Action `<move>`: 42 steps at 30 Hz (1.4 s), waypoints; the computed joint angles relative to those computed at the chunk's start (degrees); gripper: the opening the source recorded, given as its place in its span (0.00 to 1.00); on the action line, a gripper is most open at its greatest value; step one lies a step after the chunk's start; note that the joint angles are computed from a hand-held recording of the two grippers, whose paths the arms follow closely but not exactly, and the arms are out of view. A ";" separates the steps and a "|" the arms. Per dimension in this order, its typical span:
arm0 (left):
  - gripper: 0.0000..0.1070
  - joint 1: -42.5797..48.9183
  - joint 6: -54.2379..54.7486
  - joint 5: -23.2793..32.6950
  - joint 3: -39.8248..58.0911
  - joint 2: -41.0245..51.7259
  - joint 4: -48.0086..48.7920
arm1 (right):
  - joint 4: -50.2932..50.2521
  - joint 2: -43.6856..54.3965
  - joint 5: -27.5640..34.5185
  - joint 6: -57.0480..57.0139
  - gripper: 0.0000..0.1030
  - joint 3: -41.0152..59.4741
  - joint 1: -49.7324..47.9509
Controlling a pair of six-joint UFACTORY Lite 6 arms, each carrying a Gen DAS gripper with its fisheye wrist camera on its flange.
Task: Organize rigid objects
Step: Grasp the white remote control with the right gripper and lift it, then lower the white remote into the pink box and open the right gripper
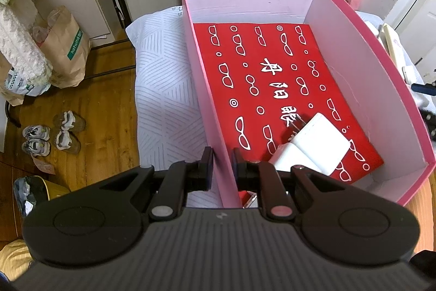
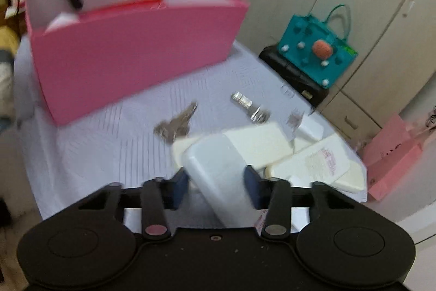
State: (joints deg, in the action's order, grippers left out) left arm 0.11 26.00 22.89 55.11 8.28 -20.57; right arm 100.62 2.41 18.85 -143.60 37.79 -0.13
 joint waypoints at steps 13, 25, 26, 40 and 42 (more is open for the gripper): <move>0.12 -0.74 -1.82 0.05 0.42 0.19 1.92 | -13.73 -9.00 2.42 26.96 0.17 0.95 -0.16; 0.12 -0.57 -0.77 0.10 0.48 0.33 1.44 | -19.11 -18.55 13.54 44.23 0.17 9.88 4.66; 0.12 -0.62 -0.60 0.02 0.45 0.35 1.26 | -19.68 -17.10 16.22 46.19 0.17 11.99 4.70; 0.12 -0.89 1.80 -1.00 -1.38 -1.30 0.66 | -36.44 17.76 11.40 74.54 0.18 38.96 22.77; 0.12 -0.54 2.76 -0.73 -1.20 -1.11 -0.09 | -36.53 22.71 12.30 77.30 0.18 43.11 22.70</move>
State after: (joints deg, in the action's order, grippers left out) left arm -0.43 28.76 22.16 53.91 7.17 -20.67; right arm 64.09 25.13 31.15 -66.29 80.90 22.57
